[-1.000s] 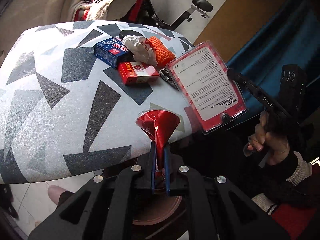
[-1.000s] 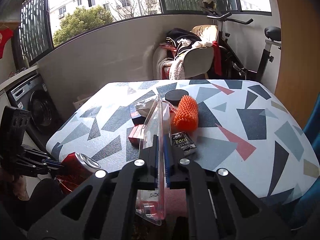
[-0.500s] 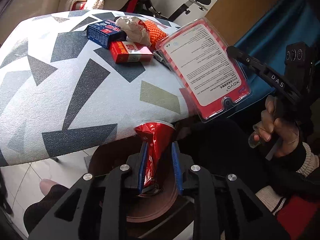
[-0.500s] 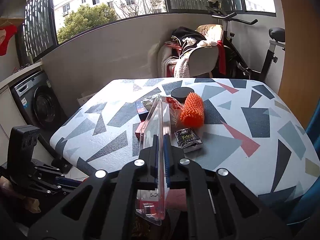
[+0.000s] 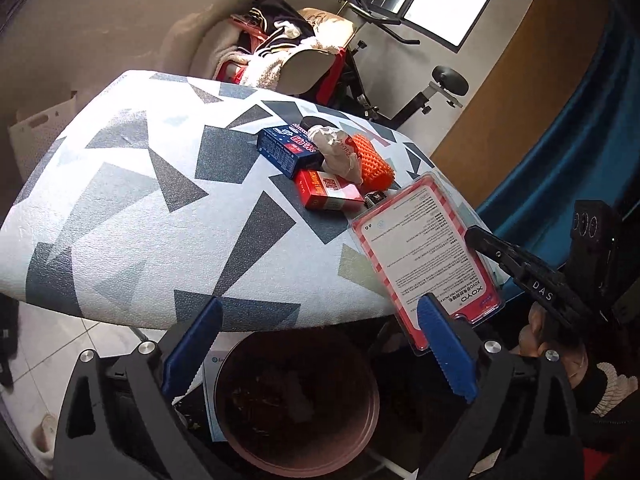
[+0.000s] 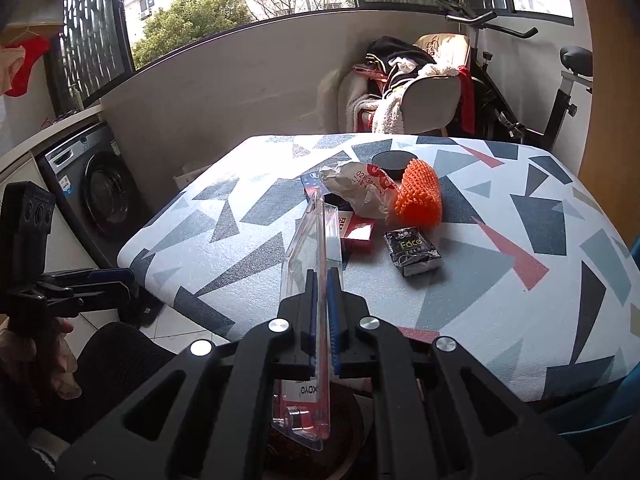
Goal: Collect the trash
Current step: 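Open the left tool to drop the can while the right tool lowers the card case into the bin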
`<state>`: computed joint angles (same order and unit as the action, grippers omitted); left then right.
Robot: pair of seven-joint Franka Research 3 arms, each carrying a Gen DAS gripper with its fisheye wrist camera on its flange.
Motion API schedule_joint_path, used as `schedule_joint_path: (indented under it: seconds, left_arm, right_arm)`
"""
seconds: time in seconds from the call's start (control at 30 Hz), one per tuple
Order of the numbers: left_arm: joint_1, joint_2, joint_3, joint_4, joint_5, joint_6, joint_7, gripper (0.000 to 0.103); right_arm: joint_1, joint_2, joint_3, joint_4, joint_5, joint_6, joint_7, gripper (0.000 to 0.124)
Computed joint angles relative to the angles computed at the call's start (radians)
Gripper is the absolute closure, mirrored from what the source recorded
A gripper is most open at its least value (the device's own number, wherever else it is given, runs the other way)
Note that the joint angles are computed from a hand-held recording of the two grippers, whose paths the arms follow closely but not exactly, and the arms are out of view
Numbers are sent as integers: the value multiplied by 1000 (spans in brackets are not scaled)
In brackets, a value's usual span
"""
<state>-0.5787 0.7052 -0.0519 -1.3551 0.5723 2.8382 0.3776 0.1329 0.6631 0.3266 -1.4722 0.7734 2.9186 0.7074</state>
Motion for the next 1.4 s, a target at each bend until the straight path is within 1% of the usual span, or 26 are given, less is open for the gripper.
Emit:
schedule_joint_path:
  seconds: [0.07, 0.17, 0.33, 0.53, 0.67, 0.97, 1.07, 1.1, 1.13, 1.17, 1.2, 1.27, 1.33, 1.4]
  left_arm:
    - [-11, -17, 17, -14, 13, -17, -18, 6]
    - [-15, -20, 18, -7, 30, -53, -23, 6]
    - [-19, -30, 20, -17, 61, -65, -43, 6]
    - [-27, -47, 37, -36, 109, -80, -106, 6]
    - [-18, -56, 33, -49, 126, -86, -137, 6]
    - [-5, -60, 18, -58, 142, -90, -161, 6]
    - [-6, -59, 18, -58, 144, -95, -169, 6]
    - [-7, -61, 19, -61, 146, -98, -173, 6]
    - [-7, -63, 21, -63, 148, -100, -178, 6]
    - [-6, -64, 20, -66, 148, -101, -181, 6]
    - [-4, -64, 19, -67, 148, -103, -184, 6]
    - [-2, -63, 16, -67, 146, -109, -186, 6]
    - [-4, -63, 18, -71, 150, -114, -196, 6]
    - [-7, -64, 21, -73, 156, -119, -205, 6]
  right_arm:
    - [0, -3, 2, -8, -1, -13, 1, 115]
    - [9, -4, -6, -14, -8, -34, 8, 115]
    - [39, 0, -41, -15, -44, -76, 55, 115]
    - [48, 5, -46, -18, -67, -125, 69, 115]
    - [64, 7, -58, -18, -87, -142, 75, 114]
    - [100, 31, -114, 12, -160, -206, 198, 113]
    - [111, 43, -133, 25, -193, -230, 248, 109]
    - [111, 47, -134, 30, -200, -241, 260, 98]
    - [111, 51, -136, 36, -207, -254, 272, 80]
    - [115, 55, -140, 39, -216, -258, 284, 68]
    - [119, 55, -143, 36, -224, -253, 293, 52]
    - [125, 56, -149, 32, -243, -246, 308, 46]
    - [135, 60, -161, 37, -265, -247, 335, 30]
    - [131, 64, -158, 38, -274, -245, 345, 29]
